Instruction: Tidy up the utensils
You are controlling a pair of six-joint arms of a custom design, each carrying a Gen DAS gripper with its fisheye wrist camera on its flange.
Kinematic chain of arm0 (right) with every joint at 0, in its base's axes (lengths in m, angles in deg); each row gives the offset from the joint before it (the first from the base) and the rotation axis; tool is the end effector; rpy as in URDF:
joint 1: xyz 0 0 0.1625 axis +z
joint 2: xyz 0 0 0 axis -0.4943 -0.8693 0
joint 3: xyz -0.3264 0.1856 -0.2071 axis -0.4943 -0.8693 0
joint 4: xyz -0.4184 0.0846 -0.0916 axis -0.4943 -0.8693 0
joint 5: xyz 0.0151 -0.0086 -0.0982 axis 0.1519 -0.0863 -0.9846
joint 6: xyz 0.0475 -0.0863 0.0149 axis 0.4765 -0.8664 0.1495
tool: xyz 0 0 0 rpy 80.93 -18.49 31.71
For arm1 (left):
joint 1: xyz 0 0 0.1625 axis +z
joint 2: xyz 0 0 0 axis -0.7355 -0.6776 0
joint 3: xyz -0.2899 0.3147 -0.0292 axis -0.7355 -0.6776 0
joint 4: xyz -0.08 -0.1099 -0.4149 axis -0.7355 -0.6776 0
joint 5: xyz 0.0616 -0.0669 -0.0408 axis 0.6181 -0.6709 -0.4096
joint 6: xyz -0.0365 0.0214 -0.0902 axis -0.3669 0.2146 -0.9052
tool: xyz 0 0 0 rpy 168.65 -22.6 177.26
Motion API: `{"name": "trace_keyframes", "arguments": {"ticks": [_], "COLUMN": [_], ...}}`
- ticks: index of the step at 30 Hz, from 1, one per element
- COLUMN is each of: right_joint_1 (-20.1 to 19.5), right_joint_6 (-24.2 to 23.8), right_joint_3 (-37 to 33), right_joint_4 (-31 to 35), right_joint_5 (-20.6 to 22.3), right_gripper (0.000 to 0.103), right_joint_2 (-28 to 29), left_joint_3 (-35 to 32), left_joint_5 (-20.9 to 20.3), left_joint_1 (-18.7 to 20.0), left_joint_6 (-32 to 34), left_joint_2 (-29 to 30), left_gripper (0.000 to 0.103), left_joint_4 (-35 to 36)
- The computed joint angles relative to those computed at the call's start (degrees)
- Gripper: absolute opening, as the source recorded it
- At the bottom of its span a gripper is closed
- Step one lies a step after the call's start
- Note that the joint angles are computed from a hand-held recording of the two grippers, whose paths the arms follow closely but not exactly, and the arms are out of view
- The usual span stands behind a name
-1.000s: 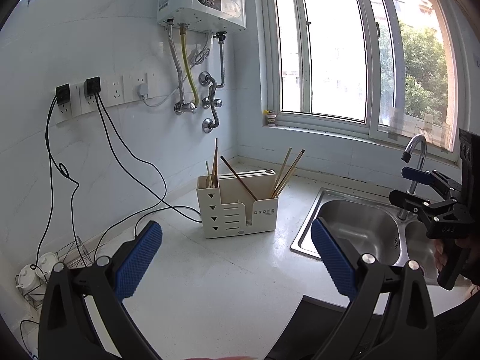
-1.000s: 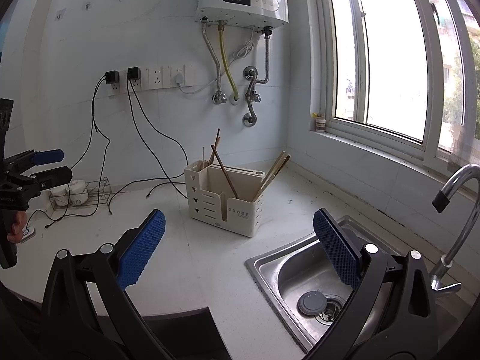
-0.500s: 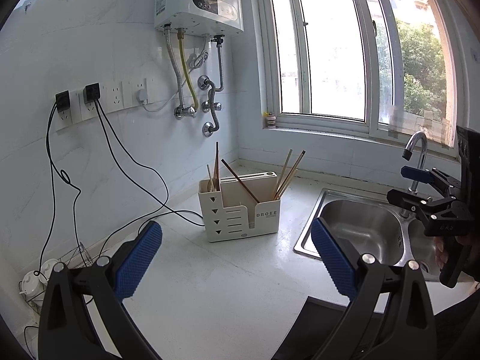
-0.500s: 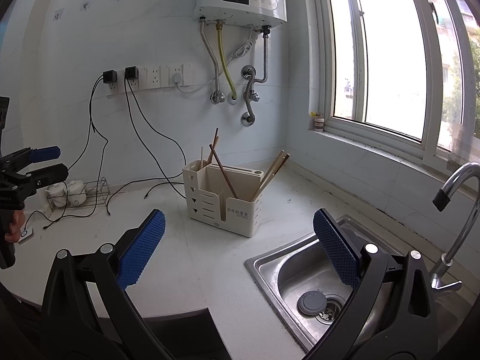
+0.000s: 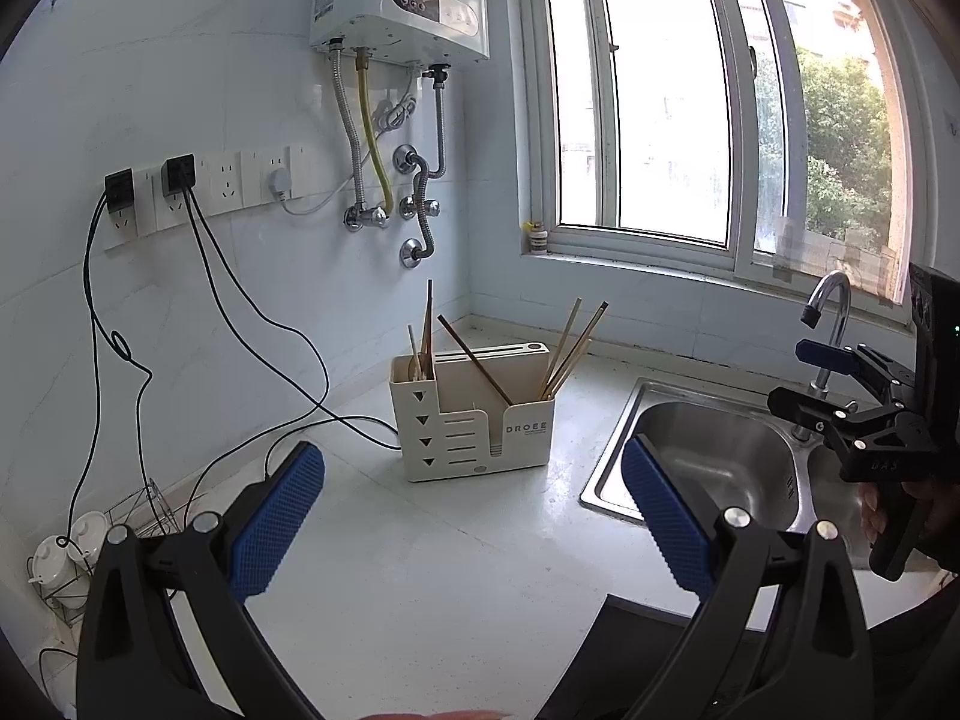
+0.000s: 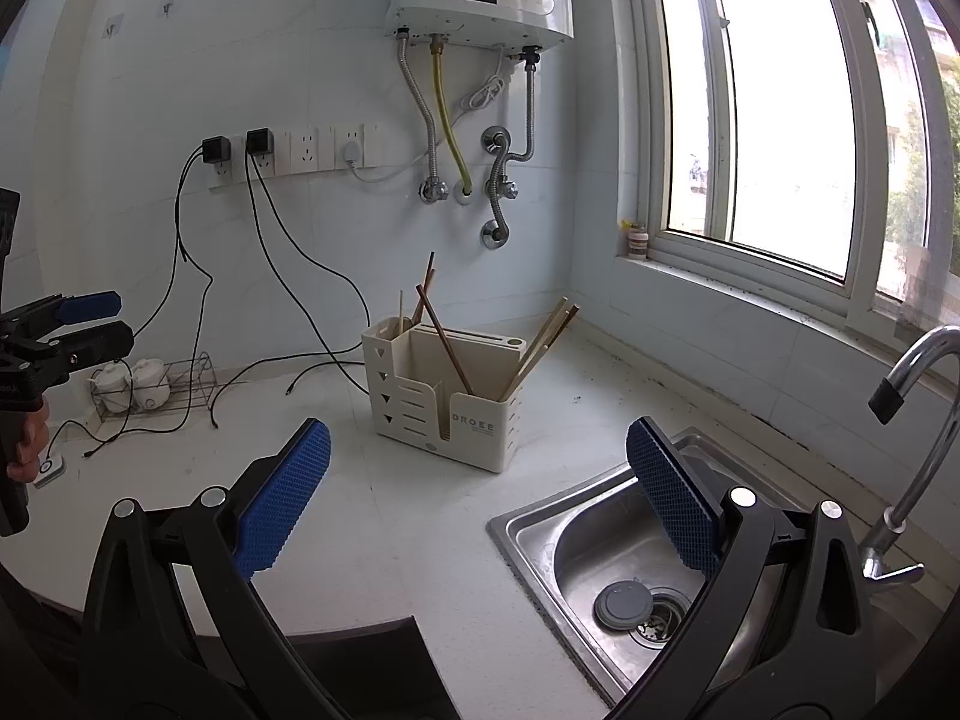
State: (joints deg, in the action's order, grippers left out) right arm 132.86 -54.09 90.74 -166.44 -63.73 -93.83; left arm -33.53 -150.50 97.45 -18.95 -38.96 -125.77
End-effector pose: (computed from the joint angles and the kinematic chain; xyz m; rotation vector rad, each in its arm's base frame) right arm 0.2389 -0.6680 0.5453 0.5558 -2.0060 1.2331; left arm -0.4295 -0.7808 0.2579 1.3448 2.2658 -1.0601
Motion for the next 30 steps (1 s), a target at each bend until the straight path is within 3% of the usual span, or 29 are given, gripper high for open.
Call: {"name": "trace_keyframes", "arguments": {"ticks": [30], "right_joint_1": [0.3], "right_joint_6": [-1.8], "right_joint_3": [0.1], "right_joint_4": [-1.7], "right_joint_5": [-0.6], "right_gripper": [0.095], "right_joint_2": [0.2], "left_joint_3": [0.8], "left_joint_5": [-0.8], "left_joint_1": [-0.2], "left_joint_6": [0.0], "left_joint_2": [-0.5], "left_gripper": [0.098], "left_joint_4": [-0.5]}}
